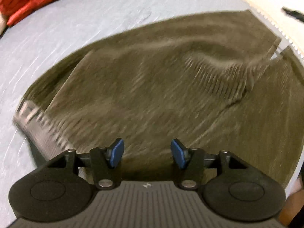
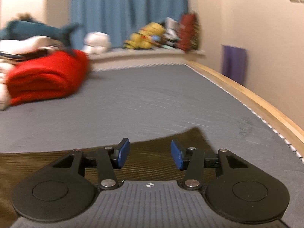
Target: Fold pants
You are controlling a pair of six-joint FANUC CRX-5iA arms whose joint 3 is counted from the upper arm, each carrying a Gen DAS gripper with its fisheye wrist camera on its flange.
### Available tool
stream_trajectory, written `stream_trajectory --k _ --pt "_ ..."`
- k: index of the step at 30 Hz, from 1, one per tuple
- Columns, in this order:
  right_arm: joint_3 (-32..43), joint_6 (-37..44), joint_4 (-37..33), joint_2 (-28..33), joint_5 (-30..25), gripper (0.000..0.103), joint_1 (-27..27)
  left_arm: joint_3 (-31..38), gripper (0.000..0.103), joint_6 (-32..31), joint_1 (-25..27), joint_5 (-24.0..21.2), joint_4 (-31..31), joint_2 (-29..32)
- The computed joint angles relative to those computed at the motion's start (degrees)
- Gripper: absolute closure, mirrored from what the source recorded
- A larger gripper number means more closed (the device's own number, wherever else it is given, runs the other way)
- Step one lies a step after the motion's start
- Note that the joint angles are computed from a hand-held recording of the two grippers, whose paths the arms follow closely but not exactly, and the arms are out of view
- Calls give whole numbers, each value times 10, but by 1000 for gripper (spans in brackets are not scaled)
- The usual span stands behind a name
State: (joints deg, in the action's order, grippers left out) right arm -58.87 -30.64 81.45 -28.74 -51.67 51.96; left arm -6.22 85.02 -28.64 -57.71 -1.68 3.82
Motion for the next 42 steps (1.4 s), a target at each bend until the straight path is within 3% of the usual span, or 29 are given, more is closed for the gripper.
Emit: stream_trajectory --k 3,7,10,14,16,18,19,21,23,26,28,31,35,39,40,42 --pt "27 -30 -1 6 -88 51 134 -17 40 -13 -5 -16 -13 -26" --pt "65 -92 14 39 -160 51 255 -17 40 -3 -46 -50 -81 -48" --pt "95 -127 15 70 -167 51 309 -6 47 3 -50 -111 -95 -70" --pt "133 -129 17 120 -104 51 333 -16 46 84 -61 -133 -140 -132" --pt "150 -131 24 151 -57 51 332 -37 42 138 -42 -99 -132 -165" --pt "175 -114 33 194 -3 52 326 -109 39 181 14 1 -73 -221" --pt "191 -96 31 218 11 52 330 -138 38 206 44 31 -37 -239" --pt "218 -64 33 259 39 52 340 -139 40 241 64 17 -24 -230" --pt "239 -23 39 287 73 52 346 -155 35 232 72 43 -22 -240" --pt "261 50 55 317 108 52 357 -164 30 211 91 31 7 -227" --pt "272 85 47 330 151 53 352 -166 26 209 97 23 8 -224" --pt "297 151 9 353 190 53 348 -191 24 174 119 38 57 -220" --pt "331 256 -54 384 199 53 364 -204 24 141 119 50 80 -213" --pt "359 329 -112 408 175 53 377 -193 24 174 91 55 25 -209" --pt "356 324 -106 407 178 55 375 -194 24 177 91 56 24 -207" --pt "359 325 -108 407 175 75 376 -196 24 175 89 61 23 -207"
